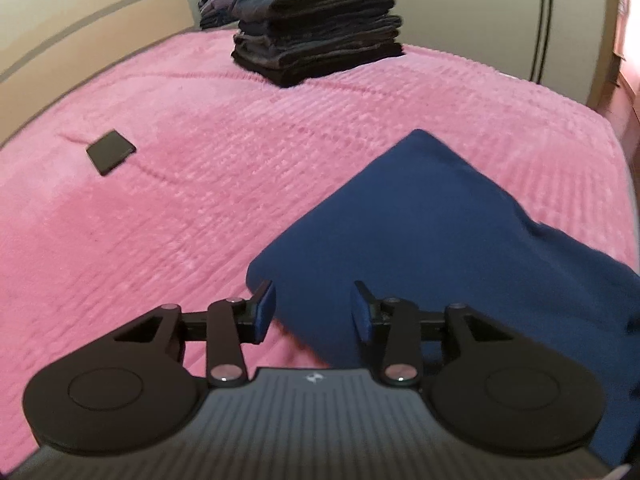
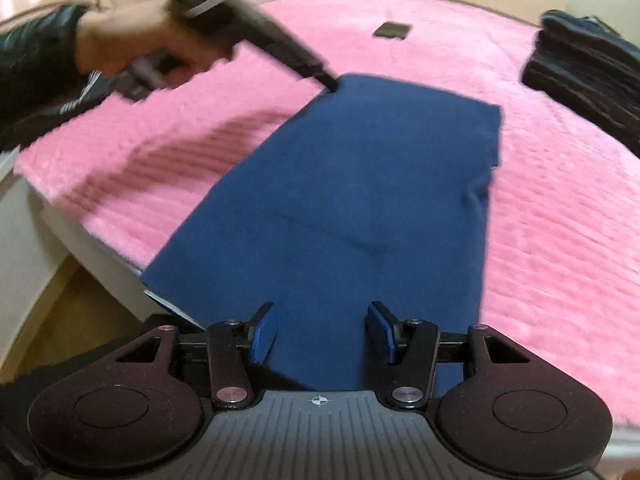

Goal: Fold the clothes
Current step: 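Grasp the opposite side edge of the folded top with both grippers, then lift the opposite side with both grippers and fold it over the first fold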

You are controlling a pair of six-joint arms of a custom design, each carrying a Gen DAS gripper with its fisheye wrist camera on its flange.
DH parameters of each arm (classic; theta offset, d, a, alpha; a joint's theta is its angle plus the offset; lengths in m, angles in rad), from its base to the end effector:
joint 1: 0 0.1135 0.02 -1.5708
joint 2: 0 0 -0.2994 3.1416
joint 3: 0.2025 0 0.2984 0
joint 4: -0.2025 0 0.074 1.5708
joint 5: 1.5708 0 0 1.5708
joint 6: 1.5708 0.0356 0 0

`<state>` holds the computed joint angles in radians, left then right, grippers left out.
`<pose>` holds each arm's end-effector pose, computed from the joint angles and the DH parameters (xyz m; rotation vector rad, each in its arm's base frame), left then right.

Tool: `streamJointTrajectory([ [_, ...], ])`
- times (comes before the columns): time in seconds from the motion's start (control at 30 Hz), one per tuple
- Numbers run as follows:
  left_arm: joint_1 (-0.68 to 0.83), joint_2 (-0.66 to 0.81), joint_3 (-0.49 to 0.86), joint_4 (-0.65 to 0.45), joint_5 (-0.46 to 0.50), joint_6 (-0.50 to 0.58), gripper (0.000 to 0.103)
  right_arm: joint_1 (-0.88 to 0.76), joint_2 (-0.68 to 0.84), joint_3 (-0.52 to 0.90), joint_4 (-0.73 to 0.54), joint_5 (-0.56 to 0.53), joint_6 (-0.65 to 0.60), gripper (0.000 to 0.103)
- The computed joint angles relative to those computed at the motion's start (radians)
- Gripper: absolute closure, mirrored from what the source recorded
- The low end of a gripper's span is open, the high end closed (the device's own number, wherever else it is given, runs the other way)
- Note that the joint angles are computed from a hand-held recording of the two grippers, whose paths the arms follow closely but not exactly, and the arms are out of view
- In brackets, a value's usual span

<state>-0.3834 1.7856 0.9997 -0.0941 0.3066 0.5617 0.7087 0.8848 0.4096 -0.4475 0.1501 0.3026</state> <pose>0.3685 -0.1602 0.1584 1.2179 2.0877 -0.2941 0.1429 0.1155 0.1777 -0.4412 2.4556 0.2417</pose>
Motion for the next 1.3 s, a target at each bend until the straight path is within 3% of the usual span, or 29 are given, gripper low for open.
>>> streamJointTrajectory([
  [0.13,0.056,-0.149,-0.130,-0.017,0.060,0.132,0.067,0.160,-0.124,0.006,-0.093,0.167,0.179,0.049],
  [0.2,0.074,-0.219,-0.206,-0.002,0.062,0.218,0.066,0.259,-0.116,0.019,-0.112,0.254,0.262,0.029],
  [0.27,0.087,-0.283,-0.285,0.030,0.057,0.315,0.064,0.350,-0.071,0.034,-0.098,0.327,0.312,0.025],
  [0.47,0.123,-0.390,-0.484,0.209,0.083,0.601,0.059,0.435,0.178,0.105,0.064,0.361,0.360,0.025],
  [0.7,0.147,-0.262,-0.527,0.413,0.131,0.853,0.051,0.381,0.569,0.261,0.225,0.372,0.273,0.026],
  [0.73,0.150,-0.235,-0.518,0.433,0.140,0.867,0.049,0.377,0.625,0.294,0.228,0.382,0.250,0.027],
  [0.8,0.154,-0.180,-0.497,0.473,0.160,0.888,0.047,0.376,0.717,0.353,0.207,0.405,0.219,0.049],
  [0.87,0.151,-0.128,-0.476,0.511,0.170,0.916,0.042,0.372,0.784,0.401,0.153,0.428,0.183,0.058],
  [0.93,0.145,-0.077,-0.461,0.562,0.178,0.957,0.037,0.371,0.791,0.403,0.131,0.431,0.113,0.070],
  [0.97,0.142,-0.053,-0.456,0.591,0.184,0.980,0.035,0.369,0.788,0.400,0.121,0.430,0.077,0.086],
  [1.0,0.140,-0.031,-0.454,0.623,0.191,1.003,0.034,0.366,0.764,0.387,0.114,0.422,0.042,0.091],
  [1.17,0.100,0.096,-0.418,0.766,0.202,1.103,0.032,0.347,0.564,0.317,0.043,0.407,-0.049,0.095],
  [1.3,0.051,0.191,-0.374,0.852,0.196,1.171,0.032,0.334,0.410,0.273,-0.048,0.386,-0.028,0.096],
])
